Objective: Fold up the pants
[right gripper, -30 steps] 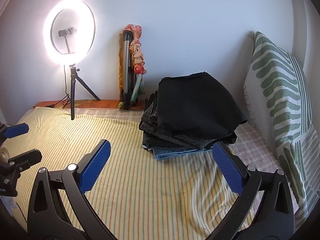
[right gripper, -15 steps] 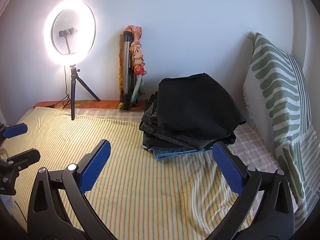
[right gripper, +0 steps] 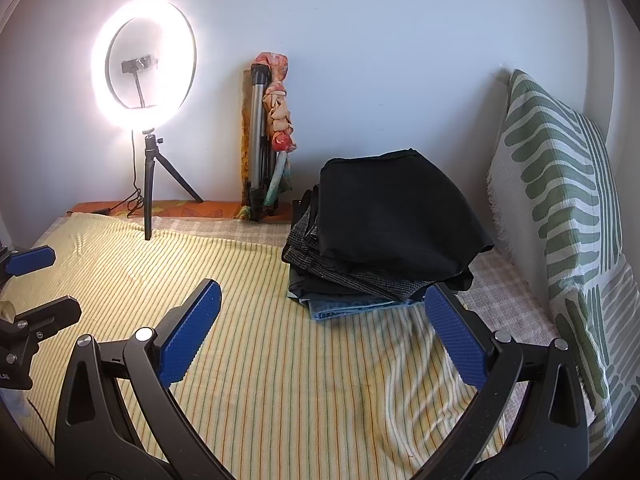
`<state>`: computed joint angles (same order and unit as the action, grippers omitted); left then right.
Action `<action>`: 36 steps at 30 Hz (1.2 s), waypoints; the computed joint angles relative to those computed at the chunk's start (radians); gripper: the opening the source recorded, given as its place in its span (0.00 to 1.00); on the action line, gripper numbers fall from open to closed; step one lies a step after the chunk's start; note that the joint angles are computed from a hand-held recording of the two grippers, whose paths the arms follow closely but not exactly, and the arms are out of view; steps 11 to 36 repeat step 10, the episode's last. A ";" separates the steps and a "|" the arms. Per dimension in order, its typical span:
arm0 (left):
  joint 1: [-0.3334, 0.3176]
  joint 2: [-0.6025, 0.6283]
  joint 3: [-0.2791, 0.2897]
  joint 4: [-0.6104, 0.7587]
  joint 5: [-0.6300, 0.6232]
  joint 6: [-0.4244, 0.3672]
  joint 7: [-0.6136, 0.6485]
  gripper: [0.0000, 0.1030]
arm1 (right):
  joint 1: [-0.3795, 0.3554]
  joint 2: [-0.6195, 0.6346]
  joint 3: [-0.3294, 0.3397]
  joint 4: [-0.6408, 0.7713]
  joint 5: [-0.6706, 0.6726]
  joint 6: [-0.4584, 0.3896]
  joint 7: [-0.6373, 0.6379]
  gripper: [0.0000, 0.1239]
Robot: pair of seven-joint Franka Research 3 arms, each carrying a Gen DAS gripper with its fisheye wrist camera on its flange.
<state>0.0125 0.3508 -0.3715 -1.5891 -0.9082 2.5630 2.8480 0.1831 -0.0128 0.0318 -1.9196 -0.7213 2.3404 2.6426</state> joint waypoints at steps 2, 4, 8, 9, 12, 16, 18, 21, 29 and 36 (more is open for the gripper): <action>0.007 -0.004 -0.006 -0.005 -0.017 -0.002 0.020 0.86 | 0.001 0.002 0.000 0.003 0.000 -0.002 -0.002 0.83; 0.008 -0.007 -0.006 -0.007 -0.026 -0.008 0.032 0.86 | 0.001 0.001 0.000 0.003 -0.001 -0.002 -0.002 0.83; 0.005 -0.012 -0.001 -0.009 -0.035 -0.010 0.040 0.86 | 0.003 0.003 0.000 0.006 -0.001 -0.005 -0.004 0.83; 0.005 -0.015 -0.001 -0.012 -0.042 -0.007 0.046 0.86 | 0.004 0.003 0.000 0.006 -0.002 -0.004 -0.003 0.83; 0.004 -0.015 0.001 -0.011 -0.043 -0.006 0.048 0.86 | 0.004 0.004 0.001 0.008 -0.003 -0.005 -0.004 0.83; 0.004 -0.015 0.001 -0.011 -0.043 -0.006 0.048 0.86 | 0.004 0.004 0.001 0.008 -0.003 -0.005 -0.004 0.83; 0.004 -0.015 0.001 -0.011 -0.043 -0.006 0.048 0.86 | 0.004 0.004 0.001 0.008 -0.003 -0.005 -0.004 0.83; 0.004 -0.015 0.001 -0.011 -0.043 -0.006 0.048 0.86 | 0.004 0.004 0.001 0.008 -0.003 -0.005 -0.004 0.83; 0.004 -0.015 0.001 -0.011 -0.043 -0.006 0.048 0.86 | 0.004 0.004 0.001 0.008 -0.003 -0.005 -0.004 0.83; 0.004 -0.015 0.001 -0.011 -0.043 -0.006 0.048 0.86 | 0.004 0.004 0.001 0.008 -0.003 -0.005 -0.004 0.83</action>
